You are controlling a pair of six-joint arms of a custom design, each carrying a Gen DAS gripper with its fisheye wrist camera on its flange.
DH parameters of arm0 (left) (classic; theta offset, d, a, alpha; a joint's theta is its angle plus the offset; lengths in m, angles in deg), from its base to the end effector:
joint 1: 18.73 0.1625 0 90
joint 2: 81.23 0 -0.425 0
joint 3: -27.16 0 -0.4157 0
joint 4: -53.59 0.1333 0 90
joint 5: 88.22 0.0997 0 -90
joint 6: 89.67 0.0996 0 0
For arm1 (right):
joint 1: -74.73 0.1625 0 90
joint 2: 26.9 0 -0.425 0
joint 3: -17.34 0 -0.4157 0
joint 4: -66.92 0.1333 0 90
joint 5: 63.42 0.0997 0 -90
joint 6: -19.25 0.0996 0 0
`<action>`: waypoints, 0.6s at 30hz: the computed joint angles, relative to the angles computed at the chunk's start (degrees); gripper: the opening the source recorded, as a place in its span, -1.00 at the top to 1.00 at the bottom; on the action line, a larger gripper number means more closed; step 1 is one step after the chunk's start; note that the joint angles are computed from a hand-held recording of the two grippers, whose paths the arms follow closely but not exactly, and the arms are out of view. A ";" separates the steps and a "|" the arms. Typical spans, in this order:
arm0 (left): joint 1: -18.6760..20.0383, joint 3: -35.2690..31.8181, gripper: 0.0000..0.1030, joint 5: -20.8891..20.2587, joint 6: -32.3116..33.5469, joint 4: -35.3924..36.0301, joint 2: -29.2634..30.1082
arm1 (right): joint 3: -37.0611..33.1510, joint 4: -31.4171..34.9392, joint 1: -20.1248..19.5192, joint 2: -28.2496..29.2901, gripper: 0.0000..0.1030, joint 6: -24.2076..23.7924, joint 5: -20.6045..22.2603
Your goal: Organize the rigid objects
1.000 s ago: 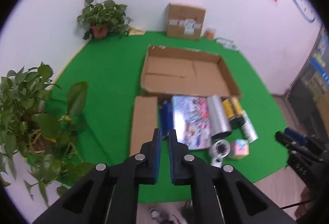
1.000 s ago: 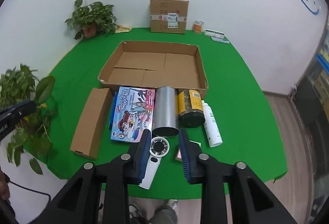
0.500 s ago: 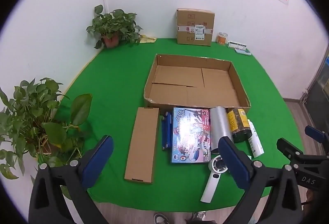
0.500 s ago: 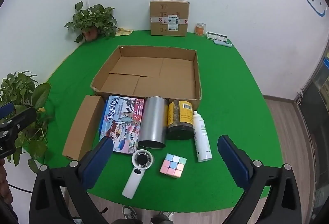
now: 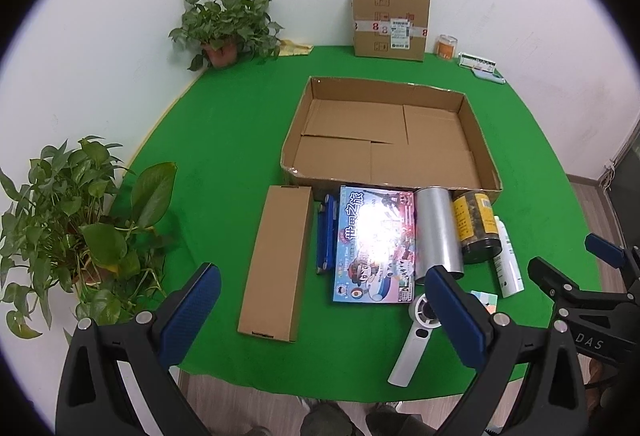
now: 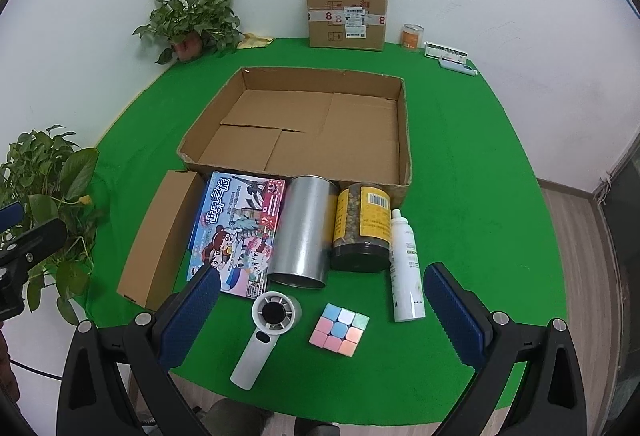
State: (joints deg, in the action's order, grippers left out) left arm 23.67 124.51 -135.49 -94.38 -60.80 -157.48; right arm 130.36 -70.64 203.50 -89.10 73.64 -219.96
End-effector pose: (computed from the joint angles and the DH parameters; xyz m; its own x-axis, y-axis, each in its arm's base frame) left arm -0.3021 -0.5479 0.3583 -0.5828 0.4592 -0.6704 0.6917 0.7133 -0.1128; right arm 0.3822 -0.4089 0.1710 -0.6700 0.4640 0.5795 -0.1382 0.6890 -0.7115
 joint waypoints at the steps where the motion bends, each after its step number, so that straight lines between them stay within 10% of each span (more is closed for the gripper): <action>1: 0.49 -0.56 -0.97 -0.39 0.55 -0.03 0.45 | -0.55 0.23 -0.21 0.42 -0.99 0.08 -0.09; 18: 12.97 -15.62 -0.97 -11.21 15.54 4.43 10.39 | -22.61 29.02 -1.83 12.07 -0.99 17.07 -2.89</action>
State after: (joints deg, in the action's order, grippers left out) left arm 36.64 108.89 -146.70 -78.84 -56.37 -147.09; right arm 107.75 -41.62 201.67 -77.03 90.71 -222.85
